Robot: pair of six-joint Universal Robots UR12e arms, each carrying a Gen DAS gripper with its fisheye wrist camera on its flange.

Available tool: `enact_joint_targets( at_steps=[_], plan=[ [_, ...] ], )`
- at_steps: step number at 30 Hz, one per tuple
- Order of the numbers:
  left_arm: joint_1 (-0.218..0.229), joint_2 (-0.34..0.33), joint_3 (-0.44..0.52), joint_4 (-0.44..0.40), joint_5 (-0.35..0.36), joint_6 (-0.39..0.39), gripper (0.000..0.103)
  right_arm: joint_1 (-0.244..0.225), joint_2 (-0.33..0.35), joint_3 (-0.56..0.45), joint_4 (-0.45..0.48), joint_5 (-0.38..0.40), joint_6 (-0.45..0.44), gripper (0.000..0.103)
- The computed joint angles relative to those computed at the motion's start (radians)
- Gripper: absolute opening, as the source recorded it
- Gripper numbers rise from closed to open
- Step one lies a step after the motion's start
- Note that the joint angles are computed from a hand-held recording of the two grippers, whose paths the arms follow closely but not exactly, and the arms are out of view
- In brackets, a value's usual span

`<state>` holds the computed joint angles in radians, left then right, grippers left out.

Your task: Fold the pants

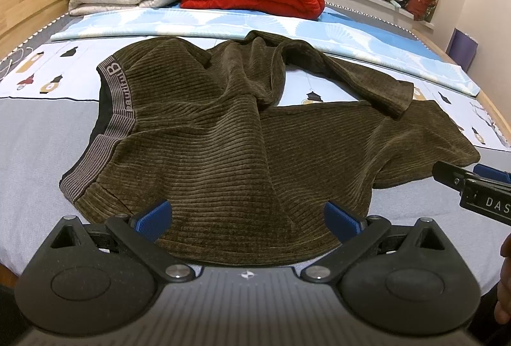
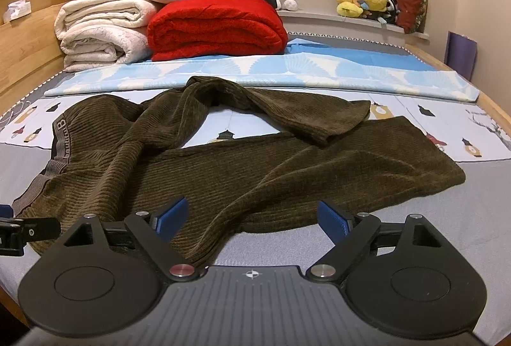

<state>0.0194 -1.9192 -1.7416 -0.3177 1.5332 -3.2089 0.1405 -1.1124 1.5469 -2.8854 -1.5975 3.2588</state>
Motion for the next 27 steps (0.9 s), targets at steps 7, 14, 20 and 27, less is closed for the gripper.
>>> enact_joint_targets(
  at_steps=[7,14,20,27],
  plan=[
    [-0.005,-0.008,-0.02,0.107,0.006,0.037,0.101,0.0,0.0,-0.001,0.001,-0.003,-0.006,0.087],
    [0.008,-0.001,-0.014,0.104,-0.055,0.049,0.088,-0.004,-0.001,-0.001,-0.006,0.004,0.001,0.086],
    [0.061,-0.011,0.057,0.055,-0.142,0.023,0.056,-0.02,0.001,-0.01,0.001,0.023,0.039,0.078],
    [0.127,-0.087,0.166,0.032,-0.082,0.063,0.022,-0.076,0.002,-0.018,-0.007,0.009,0.149,0.051]
  ],
)
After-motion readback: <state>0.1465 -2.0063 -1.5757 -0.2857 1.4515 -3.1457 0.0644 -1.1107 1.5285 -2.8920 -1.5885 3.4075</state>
